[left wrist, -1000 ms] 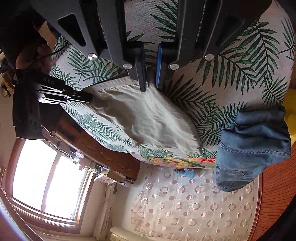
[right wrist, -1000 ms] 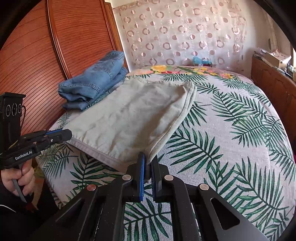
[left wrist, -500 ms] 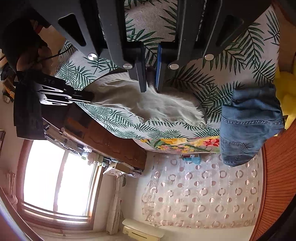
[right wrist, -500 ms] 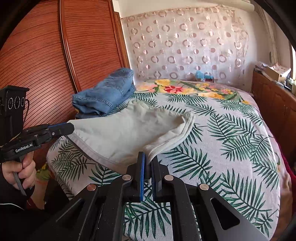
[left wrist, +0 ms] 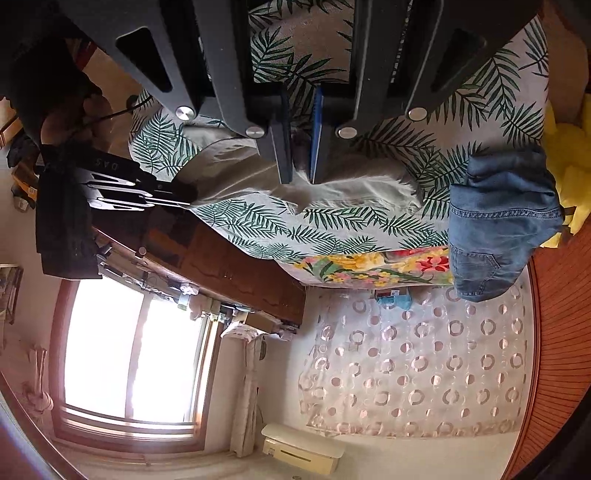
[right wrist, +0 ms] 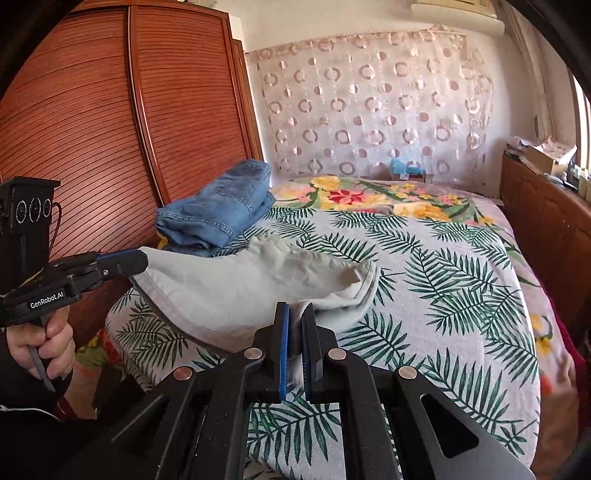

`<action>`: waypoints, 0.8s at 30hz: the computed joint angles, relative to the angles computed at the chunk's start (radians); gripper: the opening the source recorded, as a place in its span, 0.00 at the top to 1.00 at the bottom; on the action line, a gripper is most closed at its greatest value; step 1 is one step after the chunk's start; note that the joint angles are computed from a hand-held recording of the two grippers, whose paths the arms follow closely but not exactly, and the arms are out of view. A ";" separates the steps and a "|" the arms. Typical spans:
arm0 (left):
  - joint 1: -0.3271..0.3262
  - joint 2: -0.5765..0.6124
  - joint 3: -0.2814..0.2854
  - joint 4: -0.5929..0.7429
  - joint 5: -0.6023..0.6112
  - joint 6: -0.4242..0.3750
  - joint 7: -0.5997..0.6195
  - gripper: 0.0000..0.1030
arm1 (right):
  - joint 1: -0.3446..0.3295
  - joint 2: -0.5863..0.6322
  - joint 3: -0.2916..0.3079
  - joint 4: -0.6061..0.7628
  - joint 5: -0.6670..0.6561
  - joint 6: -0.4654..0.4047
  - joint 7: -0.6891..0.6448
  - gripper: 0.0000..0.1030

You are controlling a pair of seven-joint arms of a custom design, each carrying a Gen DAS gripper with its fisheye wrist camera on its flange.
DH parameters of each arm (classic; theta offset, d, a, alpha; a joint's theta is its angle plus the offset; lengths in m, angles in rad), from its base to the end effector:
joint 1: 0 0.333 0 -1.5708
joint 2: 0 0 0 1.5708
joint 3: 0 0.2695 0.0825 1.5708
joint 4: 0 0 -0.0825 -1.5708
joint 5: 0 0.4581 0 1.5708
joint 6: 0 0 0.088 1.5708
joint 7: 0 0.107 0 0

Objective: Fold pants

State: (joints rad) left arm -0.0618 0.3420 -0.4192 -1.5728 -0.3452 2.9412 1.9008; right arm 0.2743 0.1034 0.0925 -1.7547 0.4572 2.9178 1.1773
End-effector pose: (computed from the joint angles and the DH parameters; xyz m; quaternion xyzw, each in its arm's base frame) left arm 0.7005 -0.2937 0.5149 -0.4703 0.7166 -0.4784 0.1911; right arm 0.6707 0.2256 0.5602 -0.7054 0.4852 -0.2414 0.4569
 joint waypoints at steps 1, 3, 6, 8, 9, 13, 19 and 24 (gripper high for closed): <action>0.000 -0.001 -0.001 -0.001 0.000 0.002 0.002 0.90 | -0.001 -0.003 0.002 -0.003 0.008 0.005 -0.009 0.95; -0.010 0.007 0.012 0.006 0.019 0.000 -0.015 0.90 | -0.003 -0.007 0.005 -0.011 0.029 0.015 -0.033 0.95; -0.026 0.025 0.036 0.023 0.056 -0.017 -0.058 0.90 | -0.004 0.004 0.003 -0.006 0.029 0.015 -0.041 0.95; -0.030 0.031 0.045 0.027 0.076 -0.026 -0.081 0.90 | -0.005 0.020 0.001 0.007 0.025 0.002 -0.033 0.95; -0.031 0.030 0.048 0.023 0.084 -0.027 -0.090 0.90 | -0.003 0.028 -0.001 0.012 0.013 -0.001 -0.021 0.95; -0.033 0.030 0.059 0.014 0.118 -0.040 -0.118 0.90 | -0.007 0.062 0.001 0.044 0.005 -0.065 0.000 0.95; -0.027 0.077 0.058 0.068 0.125 -0.062 -0.139 0.90 | -0.006 0.126 0.007 0.117 -0.011 -0.104 0.018 0.95; -0.048 0.182 0.074 0.220 0.173 -0.087 -0.177 0.90 | -0.006 0.229 -0.009 0.265 -0.059 -0.123 0.065 0.95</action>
